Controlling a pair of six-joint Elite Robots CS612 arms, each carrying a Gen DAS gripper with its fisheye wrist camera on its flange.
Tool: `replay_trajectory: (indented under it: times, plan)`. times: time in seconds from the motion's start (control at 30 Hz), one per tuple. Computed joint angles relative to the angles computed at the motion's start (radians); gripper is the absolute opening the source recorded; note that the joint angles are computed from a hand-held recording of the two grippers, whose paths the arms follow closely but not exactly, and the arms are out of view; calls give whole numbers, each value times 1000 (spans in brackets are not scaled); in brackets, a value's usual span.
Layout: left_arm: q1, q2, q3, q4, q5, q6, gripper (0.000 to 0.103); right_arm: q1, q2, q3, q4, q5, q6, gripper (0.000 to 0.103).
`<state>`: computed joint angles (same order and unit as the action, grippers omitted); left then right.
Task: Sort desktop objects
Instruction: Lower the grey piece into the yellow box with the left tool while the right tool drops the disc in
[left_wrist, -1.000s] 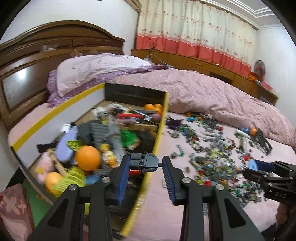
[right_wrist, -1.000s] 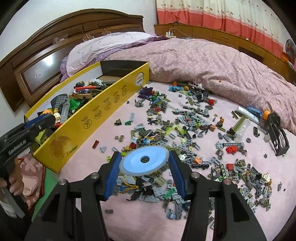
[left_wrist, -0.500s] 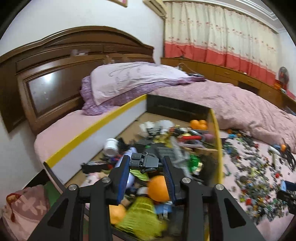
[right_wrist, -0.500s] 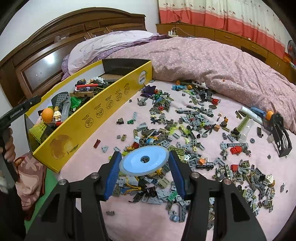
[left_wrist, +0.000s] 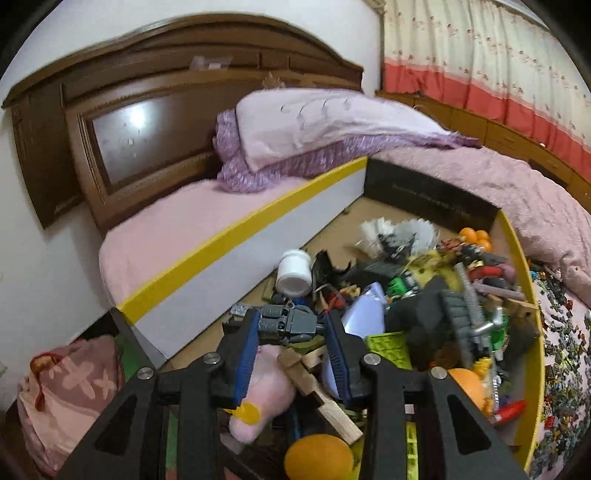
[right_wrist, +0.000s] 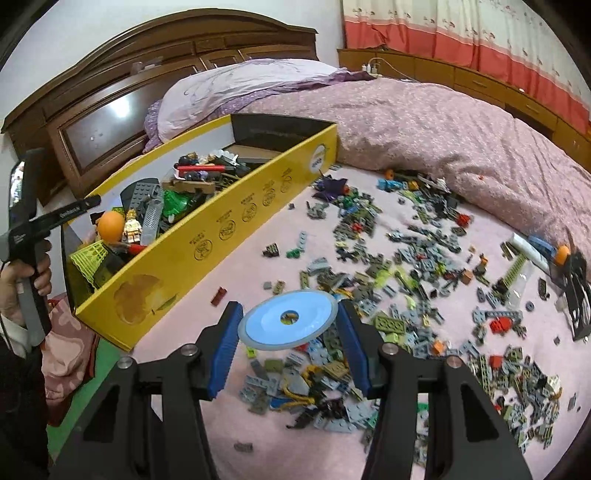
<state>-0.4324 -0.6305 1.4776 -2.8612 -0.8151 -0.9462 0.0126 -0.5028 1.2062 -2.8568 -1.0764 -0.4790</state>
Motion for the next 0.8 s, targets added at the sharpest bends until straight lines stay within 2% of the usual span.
replay_trajectory:
  times: [0.27,0.33,0.4,0.47,0.8]
  plan:
    - [16,20,-26,32,-20,8,36,20,14,-43,0,32,-24,53]
    - [18,21,-22,6,-31,18,36,25,18,-53,4,37,-31,53]
    - [21,21,-21,-1,-47,27,38,31,24,-67,9,41,-42,53]
    - [22,21,-22,11,-42,17,46,37,31,-81,13,36,-48,53]
    - [23,19,-23,29,-37,-3,51,64,66,-183,56,74,-40,53]
